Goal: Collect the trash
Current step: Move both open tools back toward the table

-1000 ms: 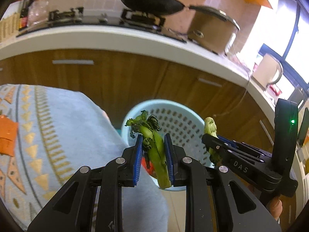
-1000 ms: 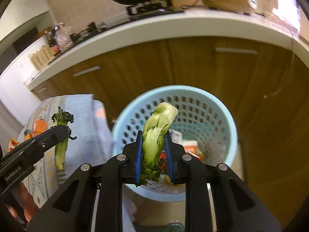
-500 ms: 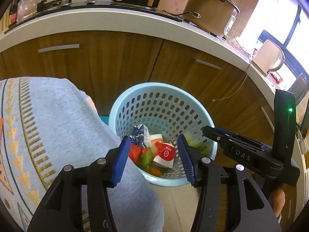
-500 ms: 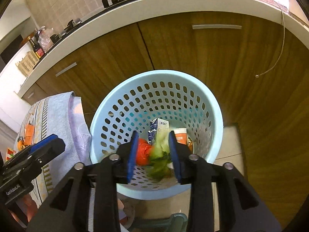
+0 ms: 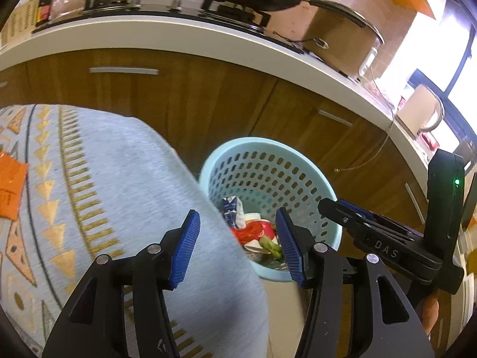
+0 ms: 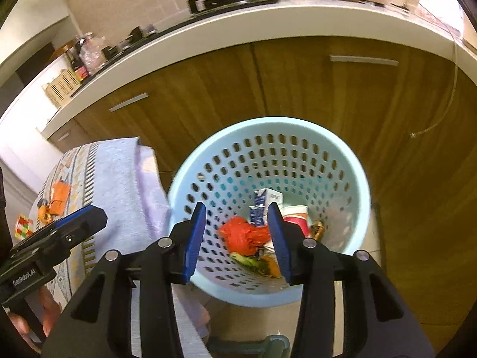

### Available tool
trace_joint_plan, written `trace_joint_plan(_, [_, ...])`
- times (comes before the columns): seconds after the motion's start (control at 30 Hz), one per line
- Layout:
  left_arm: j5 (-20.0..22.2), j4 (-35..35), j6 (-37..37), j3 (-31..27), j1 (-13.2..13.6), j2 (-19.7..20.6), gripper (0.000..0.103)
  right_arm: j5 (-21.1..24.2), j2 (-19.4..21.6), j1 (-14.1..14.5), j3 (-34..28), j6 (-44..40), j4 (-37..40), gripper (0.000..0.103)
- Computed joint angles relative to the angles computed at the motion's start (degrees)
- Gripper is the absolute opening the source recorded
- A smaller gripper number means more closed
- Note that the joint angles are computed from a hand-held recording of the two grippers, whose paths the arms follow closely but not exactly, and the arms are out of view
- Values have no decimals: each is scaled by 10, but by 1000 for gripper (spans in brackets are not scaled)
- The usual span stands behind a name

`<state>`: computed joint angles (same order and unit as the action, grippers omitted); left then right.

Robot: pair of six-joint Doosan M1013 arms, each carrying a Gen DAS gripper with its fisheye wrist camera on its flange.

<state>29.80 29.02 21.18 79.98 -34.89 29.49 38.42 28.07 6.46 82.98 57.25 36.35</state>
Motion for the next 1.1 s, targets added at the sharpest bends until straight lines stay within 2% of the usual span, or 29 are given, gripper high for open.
trace_joint_plan(0.27, [15,119,-161,57,0,-41,51,5,-9,24,5,-57,28,40])
trace_joint_plan(0.4, [48,185,-255,87,-1,-64,52,14,-12,37,4,-81,41,40])
trace_joint_plan(0.47, [74,219,-308,105,-1,-78,56,18,-12,43,3,-92,46,40])
trace_joint_plan(0.6, [127,259,-385,138,-2,-103,58,24,-14,60,2,-115,53,40])
trace_joint_plan(0.7, [157,258,-415,156,4,-117,58,29,-14,72,0,-128,57,40])
trace_joint_plan(0.8, [170,223,-419,169,16,-128,58,34,-13,84,-4,-137,59,40])
trace_joint_plan(0.87, [165,204,-418,176,27,-133,58,38,-13,91,-7,-142,55,40])
trace_joint_plan(0.93, [161,185,-415,180,38,-135,58,32,-11,103,-10,-139,33,46])
trace_joint_plan(1.1, [165,140,-387,175,61,-126,58,32,-7,123,-19,-160,19,46])
